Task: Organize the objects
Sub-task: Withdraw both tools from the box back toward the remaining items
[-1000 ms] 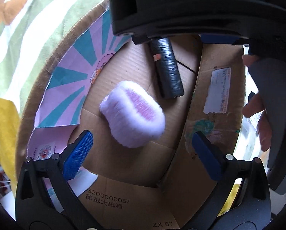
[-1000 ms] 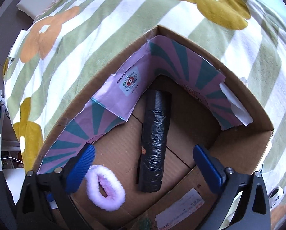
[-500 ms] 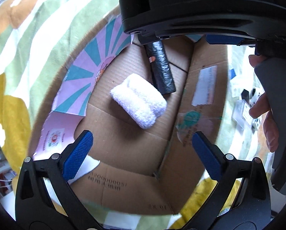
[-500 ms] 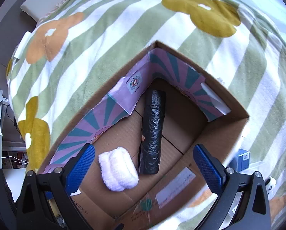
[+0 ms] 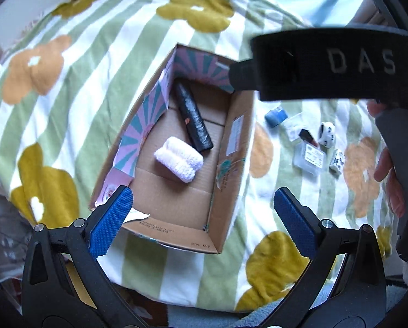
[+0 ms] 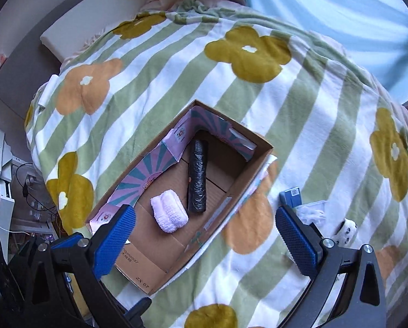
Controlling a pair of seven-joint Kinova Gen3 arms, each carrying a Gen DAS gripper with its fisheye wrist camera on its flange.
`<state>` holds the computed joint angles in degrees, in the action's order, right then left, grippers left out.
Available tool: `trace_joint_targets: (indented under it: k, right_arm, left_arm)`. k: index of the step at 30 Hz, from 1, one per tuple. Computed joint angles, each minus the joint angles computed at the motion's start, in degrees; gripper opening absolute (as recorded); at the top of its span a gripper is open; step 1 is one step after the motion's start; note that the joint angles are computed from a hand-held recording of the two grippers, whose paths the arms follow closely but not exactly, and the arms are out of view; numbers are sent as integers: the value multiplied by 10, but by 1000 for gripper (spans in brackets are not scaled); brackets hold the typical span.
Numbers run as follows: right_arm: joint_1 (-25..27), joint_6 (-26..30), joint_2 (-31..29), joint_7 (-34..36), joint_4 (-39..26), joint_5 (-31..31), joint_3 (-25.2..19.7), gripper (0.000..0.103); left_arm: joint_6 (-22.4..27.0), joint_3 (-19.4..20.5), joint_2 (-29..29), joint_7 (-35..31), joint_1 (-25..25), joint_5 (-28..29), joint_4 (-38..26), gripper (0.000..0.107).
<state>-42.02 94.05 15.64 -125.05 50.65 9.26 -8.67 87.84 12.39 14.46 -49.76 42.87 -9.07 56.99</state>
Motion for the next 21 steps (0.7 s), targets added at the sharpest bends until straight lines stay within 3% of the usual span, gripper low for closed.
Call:
trace_joint_targets:
  k: [7,15,21]
  right_arm:
    - [-21,34,-85,-91,45,67,-14,102]
    - [12,98,-180,-228,111,129,-74,102]
    - [55,136,-241,-310,160,144,-123,102]
  left_arm:
    - [12,11,-9,-12,18,-9,-31,103]
    - [18,8,19,-54,65,-42,-99,103]
    - [46,-8,66,-96,114,-56,-185,103]
